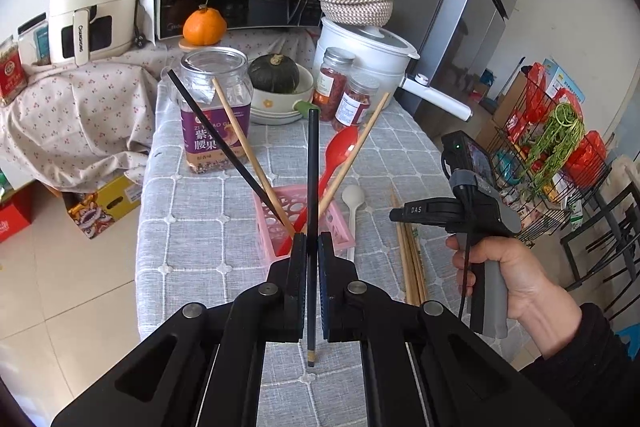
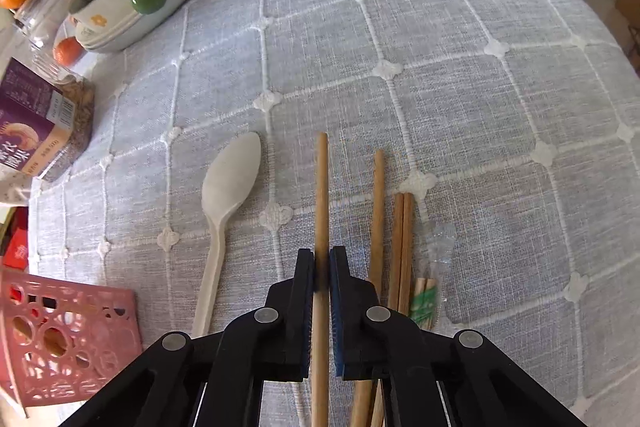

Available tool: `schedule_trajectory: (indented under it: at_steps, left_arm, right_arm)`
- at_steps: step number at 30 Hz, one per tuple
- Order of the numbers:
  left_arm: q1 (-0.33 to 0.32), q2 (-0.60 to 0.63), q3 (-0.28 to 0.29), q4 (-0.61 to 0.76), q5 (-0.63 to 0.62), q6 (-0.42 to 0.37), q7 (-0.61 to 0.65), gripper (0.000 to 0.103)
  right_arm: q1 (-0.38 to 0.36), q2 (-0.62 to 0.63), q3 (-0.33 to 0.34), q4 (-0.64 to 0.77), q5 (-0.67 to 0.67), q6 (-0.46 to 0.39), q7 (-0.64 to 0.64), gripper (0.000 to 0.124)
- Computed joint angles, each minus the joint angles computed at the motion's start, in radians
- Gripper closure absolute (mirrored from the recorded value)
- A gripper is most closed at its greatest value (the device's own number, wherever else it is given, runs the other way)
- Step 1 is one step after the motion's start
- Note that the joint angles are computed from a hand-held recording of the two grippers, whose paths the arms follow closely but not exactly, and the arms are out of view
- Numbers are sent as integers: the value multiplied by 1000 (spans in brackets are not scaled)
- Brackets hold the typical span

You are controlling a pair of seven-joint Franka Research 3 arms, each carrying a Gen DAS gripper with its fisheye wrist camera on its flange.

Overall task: Organize utensils
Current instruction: 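Lift the black chopstick with the left tool while the right tool grasps a wooden chopstick, then lower the black chopstick into the pink basket and open the left tool while the right lifts its chopstick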

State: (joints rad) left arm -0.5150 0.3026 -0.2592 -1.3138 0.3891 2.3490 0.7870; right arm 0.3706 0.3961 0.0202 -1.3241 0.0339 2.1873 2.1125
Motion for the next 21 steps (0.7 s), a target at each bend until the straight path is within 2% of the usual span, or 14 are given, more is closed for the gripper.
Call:
schedule_trajectory:
  at_steps: [6, 13, 16, 21]
  left_arm:
    - [-5, -64, 6, -53, 66, 94, -50, 98]
    - [-25, -109, 27, -73, 256, 194, -216, 98]
    - [-33, -109, 39, -61, 362, 197, -302, 98]
    - [-30, -94, 54, -46, 463, 167, -415, 98]
  right_arm:
    - [-5, -181, 17, -194, 7, 197, -20, 118]
    - [-14, -322, 47, -334, 8, 364, -47, 118]
    - [-20, -355, 58, -365, 19, 415, -57, 118]
    - [-27, -378, 69, -386, 27, 463, -77, 118]
